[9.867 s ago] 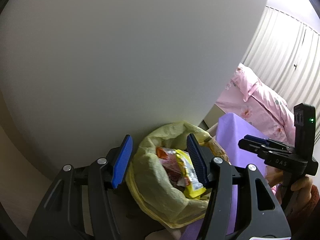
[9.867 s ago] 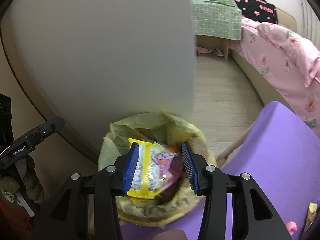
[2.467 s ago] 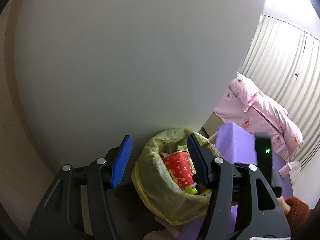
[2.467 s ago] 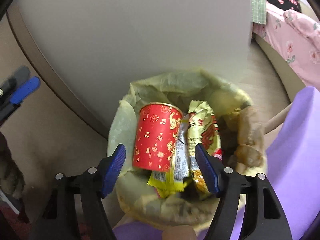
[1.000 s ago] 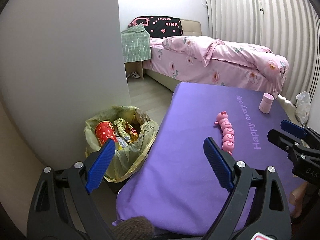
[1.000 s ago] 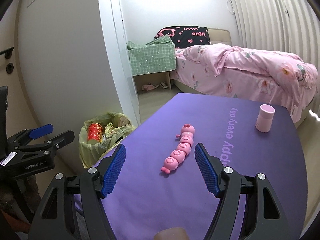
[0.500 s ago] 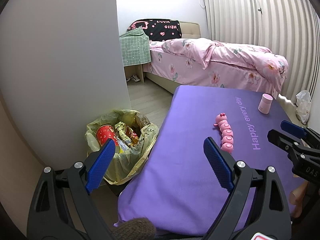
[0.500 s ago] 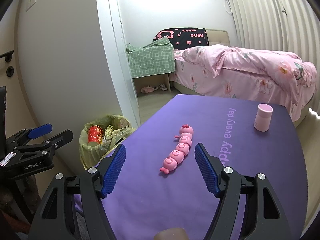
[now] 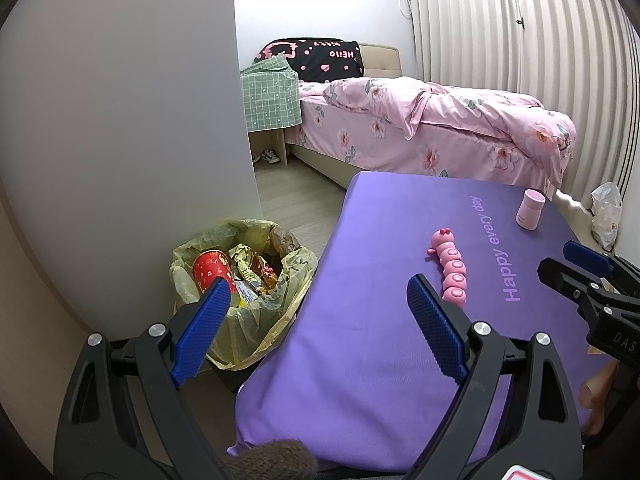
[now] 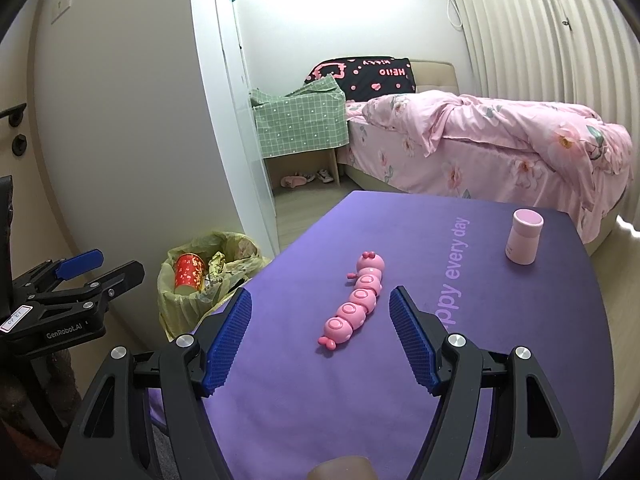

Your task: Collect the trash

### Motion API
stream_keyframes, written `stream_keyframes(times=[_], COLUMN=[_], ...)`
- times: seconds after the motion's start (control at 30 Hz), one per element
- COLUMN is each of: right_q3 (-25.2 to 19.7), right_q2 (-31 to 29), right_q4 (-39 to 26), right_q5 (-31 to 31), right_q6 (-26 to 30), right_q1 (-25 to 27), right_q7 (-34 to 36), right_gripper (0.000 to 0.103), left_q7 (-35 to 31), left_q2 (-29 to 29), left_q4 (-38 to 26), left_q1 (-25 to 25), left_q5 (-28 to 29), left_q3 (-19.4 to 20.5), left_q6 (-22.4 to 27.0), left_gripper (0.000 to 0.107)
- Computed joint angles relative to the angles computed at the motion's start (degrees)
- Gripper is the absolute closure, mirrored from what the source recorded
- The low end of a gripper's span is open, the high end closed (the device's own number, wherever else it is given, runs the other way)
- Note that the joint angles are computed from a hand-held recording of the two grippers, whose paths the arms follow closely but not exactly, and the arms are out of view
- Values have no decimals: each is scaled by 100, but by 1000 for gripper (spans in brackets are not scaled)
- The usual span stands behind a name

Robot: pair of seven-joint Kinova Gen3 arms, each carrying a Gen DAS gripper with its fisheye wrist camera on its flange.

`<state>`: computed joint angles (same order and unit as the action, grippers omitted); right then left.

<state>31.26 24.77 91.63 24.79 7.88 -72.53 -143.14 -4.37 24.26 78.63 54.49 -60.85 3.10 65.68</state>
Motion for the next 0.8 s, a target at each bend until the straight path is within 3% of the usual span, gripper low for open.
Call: stream_keyframes(times=[0.8], right_q3=[-203], right_q2=[-23], right_q4=[-62], right_q5=[205], right_q6=[96], right_q1=[137], right_q7=[-155], right_gripper=[35], left_q7=[-16], left_q2=[-8], left_q4=[-3], left_q1=[-17], left_q5=[25], left_q3=[-2], left_q6=[-15], left_gripper=[22])
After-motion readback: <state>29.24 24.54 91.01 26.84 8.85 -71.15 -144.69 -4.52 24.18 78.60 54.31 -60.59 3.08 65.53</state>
